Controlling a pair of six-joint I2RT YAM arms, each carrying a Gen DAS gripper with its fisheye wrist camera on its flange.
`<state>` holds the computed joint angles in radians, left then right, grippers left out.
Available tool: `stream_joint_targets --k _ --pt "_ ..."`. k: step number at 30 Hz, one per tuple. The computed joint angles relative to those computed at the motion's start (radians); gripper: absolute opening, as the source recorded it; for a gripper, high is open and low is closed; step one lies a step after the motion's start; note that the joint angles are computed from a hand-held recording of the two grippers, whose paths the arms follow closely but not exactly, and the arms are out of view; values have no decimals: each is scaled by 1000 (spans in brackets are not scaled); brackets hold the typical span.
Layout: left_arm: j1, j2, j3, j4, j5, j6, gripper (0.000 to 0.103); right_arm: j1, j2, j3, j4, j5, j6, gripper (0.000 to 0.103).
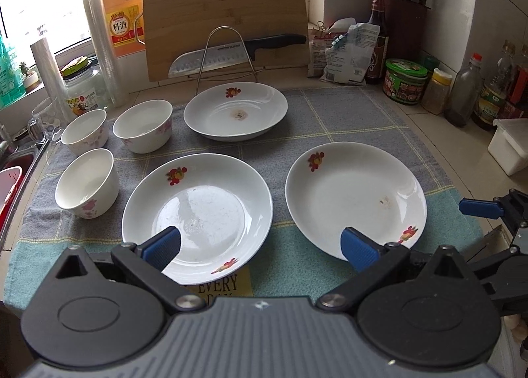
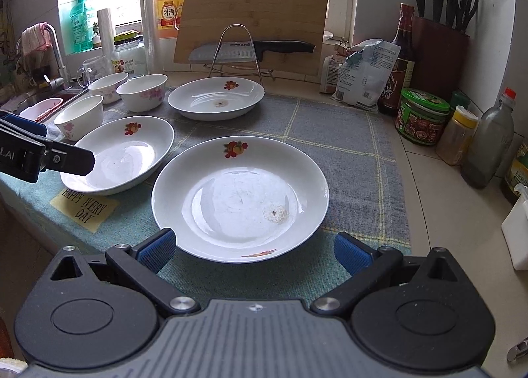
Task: Organize plates and bowls
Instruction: 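Reach the left gripper to the large white flower plate and grasp its rim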
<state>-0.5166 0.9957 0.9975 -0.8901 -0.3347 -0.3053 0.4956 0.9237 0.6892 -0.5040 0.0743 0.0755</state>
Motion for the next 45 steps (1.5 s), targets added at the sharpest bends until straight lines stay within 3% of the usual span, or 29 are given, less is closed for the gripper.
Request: stream_joint_targets --k 8,24,32,45 --pt "37 45 4 66 42 71 102 -55 47 -71 72 -51 -30 103" --pt "224 249 64 220 345 383 102 -14 222 -104 254 -7 -10 103" --pt "277 403 189 158 498 533 102 -12 248 -133 354 -20 -48 103" --pt "279 694 428 77 611 711 102 26 203 -205 434 40 -2 103"
